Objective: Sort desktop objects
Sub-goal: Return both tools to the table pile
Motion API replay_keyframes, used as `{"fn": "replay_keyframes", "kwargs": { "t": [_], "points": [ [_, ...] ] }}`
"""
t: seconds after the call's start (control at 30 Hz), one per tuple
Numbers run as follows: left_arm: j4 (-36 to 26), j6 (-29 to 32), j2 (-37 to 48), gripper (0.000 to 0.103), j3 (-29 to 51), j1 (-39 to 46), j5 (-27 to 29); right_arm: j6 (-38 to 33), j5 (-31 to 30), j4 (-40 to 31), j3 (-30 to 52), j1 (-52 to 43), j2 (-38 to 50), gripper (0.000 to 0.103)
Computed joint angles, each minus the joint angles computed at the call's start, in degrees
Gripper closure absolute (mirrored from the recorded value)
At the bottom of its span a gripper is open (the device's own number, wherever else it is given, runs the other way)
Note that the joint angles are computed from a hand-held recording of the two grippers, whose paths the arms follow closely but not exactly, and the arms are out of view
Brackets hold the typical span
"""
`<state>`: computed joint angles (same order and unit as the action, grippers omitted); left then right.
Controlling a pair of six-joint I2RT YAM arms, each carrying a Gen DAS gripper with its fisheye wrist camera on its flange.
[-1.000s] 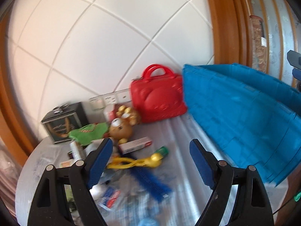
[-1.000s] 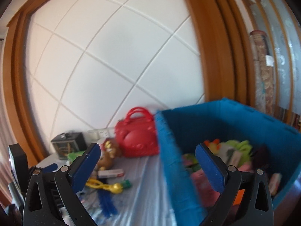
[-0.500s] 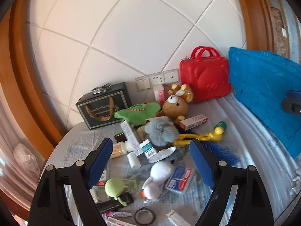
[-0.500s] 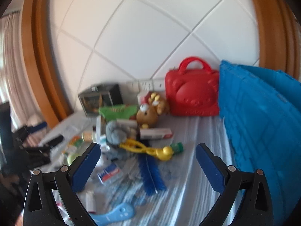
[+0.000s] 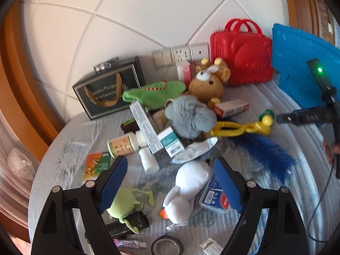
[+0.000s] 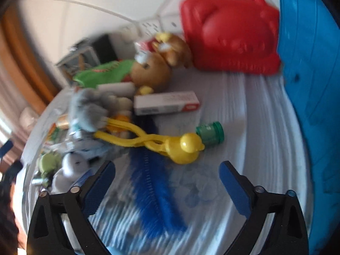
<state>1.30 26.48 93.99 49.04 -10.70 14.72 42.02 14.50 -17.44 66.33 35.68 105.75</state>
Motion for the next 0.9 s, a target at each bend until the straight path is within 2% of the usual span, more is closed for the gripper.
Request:
{"fn": "replay_keyframes", "kwargs": {
  "t": [0.13,0.2,0.3,0.4,0.5,0.57,0.67,0.7,0.73,0.77,0.8,0.87,0.9],
  "points": [
    [0.8,0.3,4.6,0.019,2.0,-0.2,0.0,5.8,-4.9,0.4,4.2,-6.4,7.6,0.017],
    [1.4,0.8,6.7,0.019,2.9,-0.1,0.6,9.6,-7.1,-0.4,6.7,-9.0,10.9,0.025],
    [0.7,1.8,9.1,0.019,4.4,0.3,1.6,11.9,-11.5,-1.0,9.4,-11.0,14.3,0.029],
    [0.3,2.3,11.1,0.019,5.4,0.9,3.0,10.5,-12.5,0.7,9.2,-10.3,14.9,0.03],
    [-0.1,2.7,12.3,0.019,5.9,1.3,3.1,10.1,-13.3,-0.4,10.3,-9.6,15.3,0.03],
    [-0.1,3.4,12.6,0.019,5.8,1.9,3.6,9.5,-8.8,-2.4,10.0,-7.6,14.1,0.03],
    [-1.3,4.8,13.2,0.019,6.2,2.8,4.5,-0.7,-2.7,2.4,5.0,-3.7,9.2,0.03],
    [-1.4,4.9,13.3,0.019,6.1,2.7,4.3,-7.4,1.6,3.7,4.2,-1.7,8.0,0.03],
    [-1.6,5.0,13.5,0.019,6.1,2.6,4.1,-12.3,2.6,4.7,4.1,-1.0,7.7,0.03],
    [-1.7,4.9,13.7,0.019,6.1,2.4,3.9,-19.7,3.6,3.3,5.9,-0.4,8.6,0.03],
    [-1.7,4.8,13.8,0.019,6.1,2.3,3.8,-23.9,4.4,1.0,8.1,-0.3,10.0,0.03],
    [-1.8,4.4,13.8,0.019,6.0,2.0,4.0,-31.9,-1.7,-3.2,11.1,-2.3,12.3,0.032],
    [-1.7,4.3,13.7,0.019,5.9,1.9,4.2,-35.5,-2.8,-5.3,12.6,-3.0,13.6,0.032]
  ]
}}
